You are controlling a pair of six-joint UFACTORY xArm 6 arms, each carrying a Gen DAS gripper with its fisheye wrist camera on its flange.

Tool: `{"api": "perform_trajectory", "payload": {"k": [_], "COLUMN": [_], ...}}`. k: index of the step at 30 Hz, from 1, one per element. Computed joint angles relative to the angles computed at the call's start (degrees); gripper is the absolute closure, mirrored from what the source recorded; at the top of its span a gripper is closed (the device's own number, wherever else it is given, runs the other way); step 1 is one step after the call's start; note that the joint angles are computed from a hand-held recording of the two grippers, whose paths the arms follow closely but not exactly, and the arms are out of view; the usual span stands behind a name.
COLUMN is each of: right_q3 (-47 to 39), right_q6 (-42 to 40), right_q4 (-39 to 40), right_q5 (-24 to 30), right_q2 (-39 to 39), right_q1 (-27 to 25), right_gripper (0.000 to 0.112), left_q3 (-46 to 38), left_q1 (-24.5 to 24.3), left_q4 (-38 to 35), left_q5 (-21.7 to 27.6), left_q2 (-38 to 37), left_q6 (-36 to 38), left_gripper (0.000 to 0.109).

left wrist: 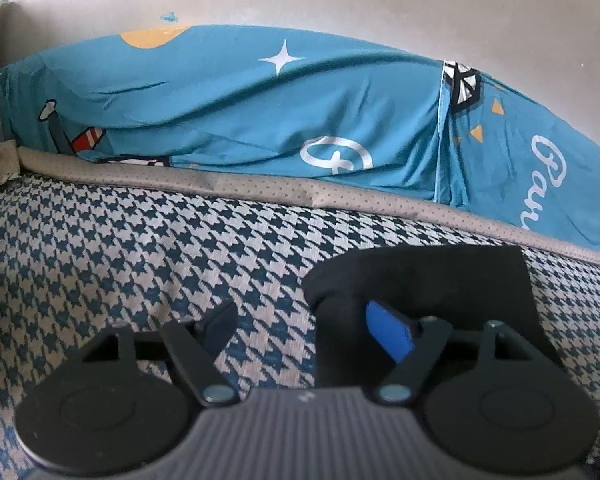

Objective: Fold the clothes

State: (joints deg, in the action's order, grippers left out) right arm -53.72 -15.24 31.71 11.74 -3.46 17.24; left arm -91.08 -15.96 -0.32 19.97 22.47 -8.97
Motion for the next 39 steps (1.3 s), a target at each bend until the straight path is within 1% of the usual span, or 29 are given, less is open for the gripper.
{"api": "perform_trajectory", "payload": {"k": [3, 6, 8, 10, 13, 18, 21, 24, 27, 29, 31, 34, 39], "right_q3": [0.04, -0.34, -0.71, -0.95, -1.28, -1.01, -1.12, -1.31, -1.68, -2.00, -1.99, -1.80, -2.98], "right_q6": [-1.60, -1.60, -1.11, -1.35, -1.61, -1.68, -1.52, -1.37, -1.91, -3.41, -4.35, -4.45, -3.51], "right_q4": [2.56, 2.62, 1.79, 1.96, 2.16, 2.05, 2.10, 2.16, 3.12, 5.32, 6.99, 6.84, 5.34], "right_q5": [0.51, 1.05, 1.44, 1.72, 2.12, 2.34, 2.54, 2.74, 3.11, 3.23, 2.14, -0.37, -2.34], "right_q2": [-0.26, -0.12, 0.10, 0.22, 0.38, -0.02, 0.04, 0.14, 0.17, 0.07, -0.11, -0.28, 0.77], "right_q1": [0.14, 0.00, -0.15, -0.29, -0.40, -0.40, -0.47, -0.53, -0.63, -0.76, -0.86, -0.86, -1.15], "right_gripper": [0.070, 0.069, 0.069, 0.068, 0.067, 0.067, 0.067, 0.066, 0.066, 0.066, 0.066, 0.066, 0.066], "left_q3": [-1.73, -3.57, -4.73, -5.58, -6.38, -7.38, -8.13, -8.65, -7.34, -5.84, -4.33, -2.22, 1.01], "left_q1": [0.11, 0.32, 0.42, 0.56, 0.74, 1.14, 1.31, 1.10, 1.10, 0.79, 0.42, -0.10, -0.56], "left_q4": [2.39, 5.48, 8.48, 10.30, 12.43, 17.65, 18.84, 23.97, 18.20, 15.81, 13.63, 10.49, 7.27], "left_q5": [1.11, 2.70, 3.69, 4.43, 5.22, 6.12, 7.22, 8.59, 7.15, 6.44, 5.85, 5.37, 6.03], "left_q2": [1.58, 3.14, 4.14, 4.89, 5.46, 5.88, 5.82, 5.41, 4.00, 2.72, 1.42, -0.37, -2.84], "left_q6": [-1.67, -4.27, -6.92, -8.65, -10.88, -15.96, -18.33, -22.42, -18.41, -15.76, -13.10, -9.16, -4.24], "left_gripper": [0.030, 0.029, 0.026, 0.022, 0.019, 0.018, 0.018, 0.018, 0.017, 0.014, 0.011, 0.010, 0.008]}}
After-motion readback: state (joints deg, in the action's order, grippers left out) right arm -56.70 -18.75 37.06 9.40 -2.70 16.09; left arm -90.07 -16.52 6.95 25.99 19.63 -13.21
